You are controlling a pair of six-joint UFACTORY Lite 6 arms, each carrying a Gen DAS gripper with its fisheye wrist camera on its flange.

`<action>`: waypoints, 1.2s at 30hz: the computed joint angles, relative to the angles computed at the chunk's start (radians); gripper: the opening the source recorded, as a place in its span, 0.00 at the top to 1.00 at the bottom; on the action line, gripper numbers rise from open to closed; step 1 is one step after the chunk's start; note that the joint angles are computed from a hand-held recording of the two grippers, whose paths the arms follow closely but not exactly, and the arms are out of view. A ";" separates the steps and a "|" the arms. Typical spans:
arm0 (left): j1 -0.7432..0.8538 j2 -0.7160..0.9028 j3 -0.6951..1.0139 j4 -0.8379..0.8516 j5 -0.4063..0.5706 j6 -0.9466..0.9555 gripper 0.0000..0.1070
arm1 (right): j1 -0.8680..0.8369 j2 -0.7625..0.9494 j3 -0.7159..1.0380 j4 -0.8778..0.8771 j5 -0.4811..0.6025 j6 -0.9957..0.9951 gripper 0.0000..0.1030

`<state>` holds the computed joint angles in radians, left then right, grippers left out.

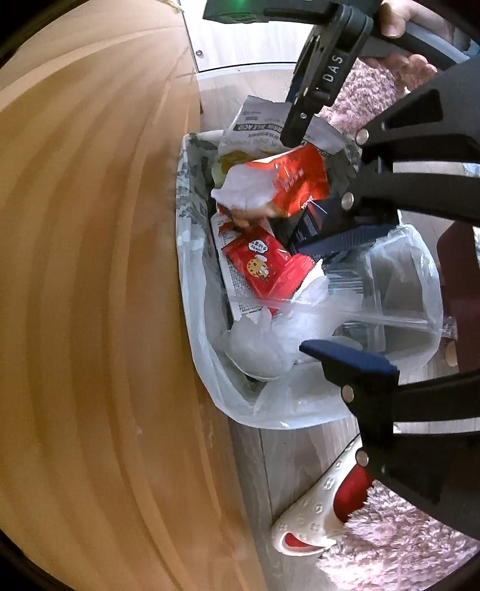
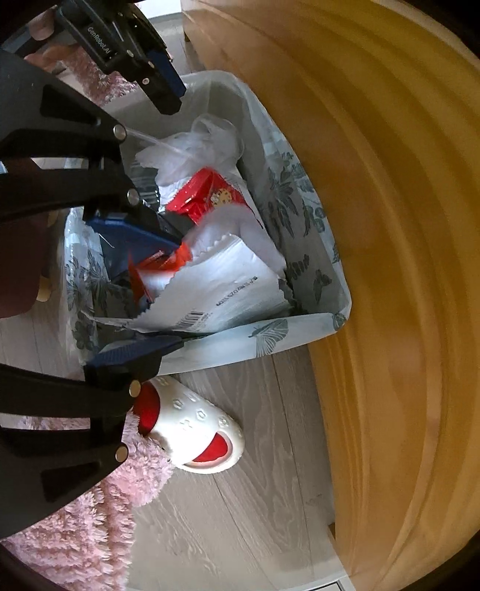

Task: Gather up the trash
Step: 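Open the left tool to drop the straw while the right tool releases the paper packet, then raise both open tools out of the bin toward the trash on the bed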

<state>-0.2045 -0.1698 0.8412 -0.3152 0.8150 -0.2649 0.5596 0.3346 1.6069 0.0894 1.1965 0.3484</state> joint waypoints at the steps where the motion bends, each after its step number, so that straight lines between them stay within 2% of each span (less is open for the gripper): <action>1: 0.010 -0.013 -0.004 -0.005 0.003 0.004 0.55 | 0.005 -0.004 0.004 -0.004 0.001 0.001 0.55; 3: 0.015 -0.036 -0.002 -0.003 0.006 -0.002 0.55 | 0.013 -0.019 0.010 -0.010 0.001 0.001 0.53; 4: 0.019 -0.044 -0.005 -0.003 0.006 0.003 0.55 | 0.017 -0.029 0.012 -0.012 -0.002 0.000 0.49; 7: 0.018 -0.073 0.000 0.006 0.020 -0.013 0.46 | 0.028 -0.045 0.028 -0.022 -0.004 -0.007 0.43; 11: 0.037 -0.116 0.003 -0.019 0.035 0.003 0.44 | 0.070 -0.068 0.046 -0.080 0.000 0.002 0.36; 16: 0.034 -0.172 0.011 0.016 0.063 -0.036 0.31 | 0.097 -0.087 0.053 -0.116 0.006 -0.005 0.16; 23: -0.004 -0.238 0.018 0.118 0.079 -0.130 0.11 | 0.104 -0.114 0.027 -0.126 -0.010 0.004 0.12; 25: -0.024 -0.258 0.026 0.172 0.086 -0.170 0.11 | 0.111 -0.129 0.013 -0.133 -0.026 0.015 0.12; 36: -0.033 -0.298 0.052 0.210 0.085 -0.212 0.11 | 0.123 -0.176 0.006 -0.151 -0.050 0.026 0.12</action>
<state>-0.2380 -0.4676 0.8930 -0.1057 0.9005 -0.4765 0.6827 0.1591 1.6128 -0.0617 1.1469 0.3742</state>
